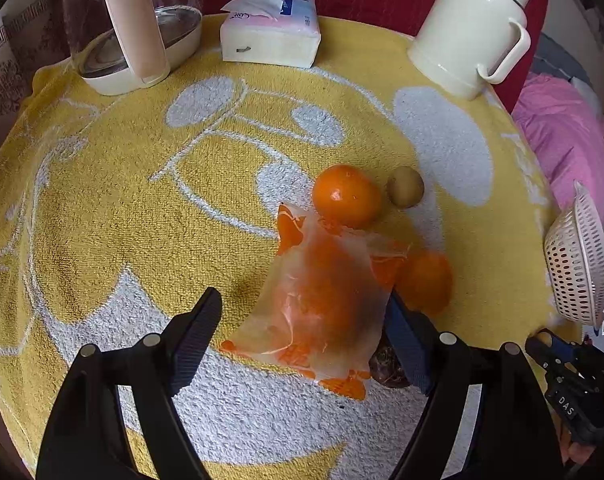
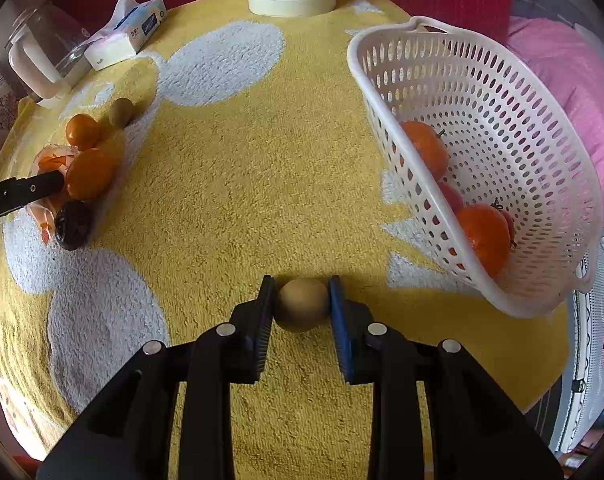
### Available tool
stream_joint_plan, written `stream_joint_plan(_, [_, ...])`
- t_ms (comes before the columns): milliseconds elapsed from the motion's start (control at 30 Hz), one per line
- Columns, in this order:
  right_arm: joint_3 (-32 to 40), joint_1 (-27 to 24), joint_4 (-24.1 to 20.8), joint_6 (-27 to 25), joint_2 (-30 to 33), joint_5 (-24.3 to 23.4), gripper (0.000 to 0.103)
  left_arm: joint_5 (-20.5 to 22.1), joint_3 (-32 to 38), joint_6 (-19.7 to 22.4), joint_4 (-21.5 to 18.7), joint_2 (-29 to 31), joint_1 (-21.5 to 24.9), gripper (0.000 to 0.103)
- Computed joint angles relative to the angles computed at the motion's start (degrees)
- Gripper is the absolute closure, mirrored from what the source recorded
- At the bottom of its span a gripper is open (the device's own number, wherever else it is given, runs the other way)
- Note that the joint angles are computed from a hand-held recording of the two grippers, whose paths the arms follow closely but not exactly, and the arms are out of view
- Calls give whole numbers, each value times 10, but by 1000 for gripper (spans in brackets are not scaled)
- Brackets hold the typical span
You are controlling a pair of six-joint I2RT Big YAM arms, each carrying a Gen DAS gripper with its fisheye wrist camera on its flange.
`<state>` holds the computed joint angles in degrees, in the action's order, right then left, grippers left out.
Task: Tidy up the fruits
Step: 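Reach the left gripper to the orange plastic bag and grasp it while right holds the kiwi, then carry the kiwi into the white basket and open the right gripper while left lifts the bag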
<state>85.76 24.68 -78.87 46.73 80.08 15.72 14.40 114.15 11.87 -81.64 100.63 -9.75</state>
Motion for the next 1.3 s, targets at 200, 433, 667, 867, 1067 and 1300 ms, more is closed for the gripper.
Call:
stream_joint_plan(200, [3,-2,1,-2,5,-3,76,1,0,0,-1,3,0,23])
stream_joint_plan(433, [3,-2,3,-2,5,-3,75,0,-2,4,0,5,-2,31])
stream_joint_plan(667, [3,-2,2,-3,5,-3,75,-3,4,10,2,9,-9,41])
stream_joint_plan(867, [2,-2,2,-4,4,-3,75,-3,4,10,3,10,-9,44])
stream_joint_plan(1067, [2,-2,3,-4,4,-4,75,-1,8,7,0,11,-6,47])
stream_joint_plan(1300, [-4,-4,7,-5,-6,-12,76,6,5,-2,-5,0,3,51])
